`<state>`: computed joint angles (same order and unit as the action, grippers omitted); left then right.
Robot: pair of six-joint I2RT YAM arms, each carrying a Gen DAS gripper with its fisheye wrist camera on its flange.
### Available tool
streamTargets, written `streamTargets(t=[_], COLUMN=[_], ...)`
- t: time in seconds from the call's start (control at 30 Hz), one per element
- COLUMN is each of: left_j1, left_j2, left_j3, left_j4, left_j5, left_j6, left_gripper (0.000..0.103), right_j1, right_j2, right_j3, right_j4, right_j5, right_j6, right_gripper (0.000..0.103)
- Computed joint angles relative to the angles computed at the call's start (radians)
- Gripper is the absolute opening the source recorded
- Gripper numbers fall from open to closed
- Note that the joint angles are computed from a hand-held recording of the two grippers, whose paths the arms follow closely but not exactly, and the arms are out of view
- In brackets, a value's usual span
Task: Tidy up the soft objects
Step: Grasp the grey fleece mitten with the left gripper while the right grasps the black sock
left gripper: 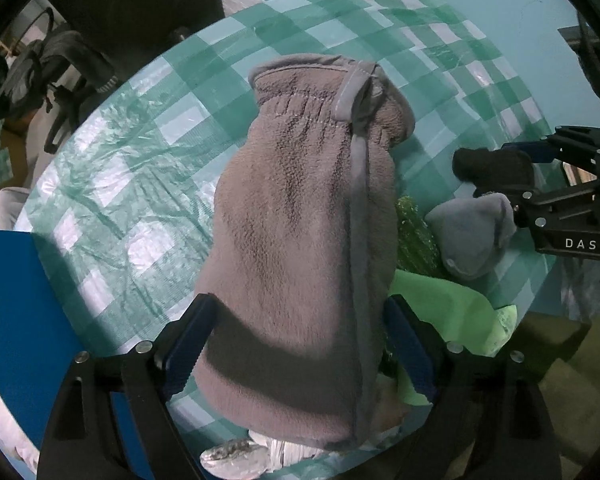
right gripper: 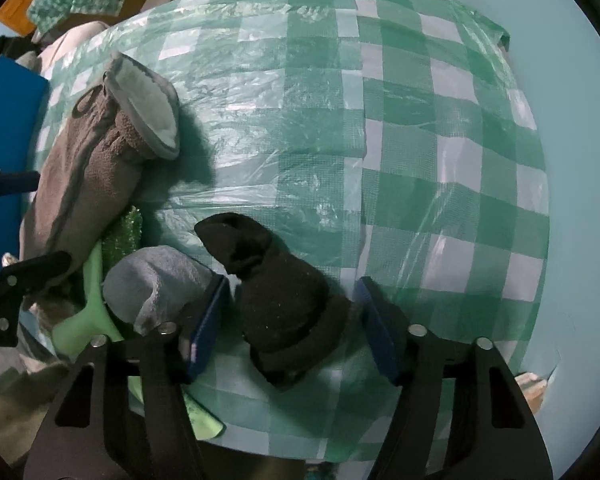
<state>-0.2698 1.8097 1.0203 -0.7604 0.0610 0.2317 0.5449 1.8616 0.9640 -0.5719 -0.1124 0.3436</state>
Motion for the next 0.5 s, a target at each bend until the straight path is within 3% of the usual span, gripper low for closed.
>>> streamTargets(t=[0.13,0.23,0.3,0.5], left_j1=[0.000,0.007,0.024,0.061], left_j2=[0.034,0.052,0.048,0.035], left_j3=[0.013,0.027,0.024,0.036], left_j4=[0.016,0.021,0.027,-0.001], left_j5=[-0.003,0.017,0.027,0.067], left_j6=[-0.001,0.004,0.014,0.071], left_gripper=[0.090,0.089,0.082,0.046], right_j1=[0.002,-0.009,-0.021,-0.043], right_j2=[0.002,-0.007,0.003,-0.004], right_j3=[0.016,0.017,0.039,0.098], right_j4=[-0.014,-0.024,-0.035,-0.075], right_j5=[-0.003,-0.014,-0.018,-0.032], right_j6=[0.005,0.016,0.011,0.007], right_gripper=[0.047,0.044,0.044,0.044])
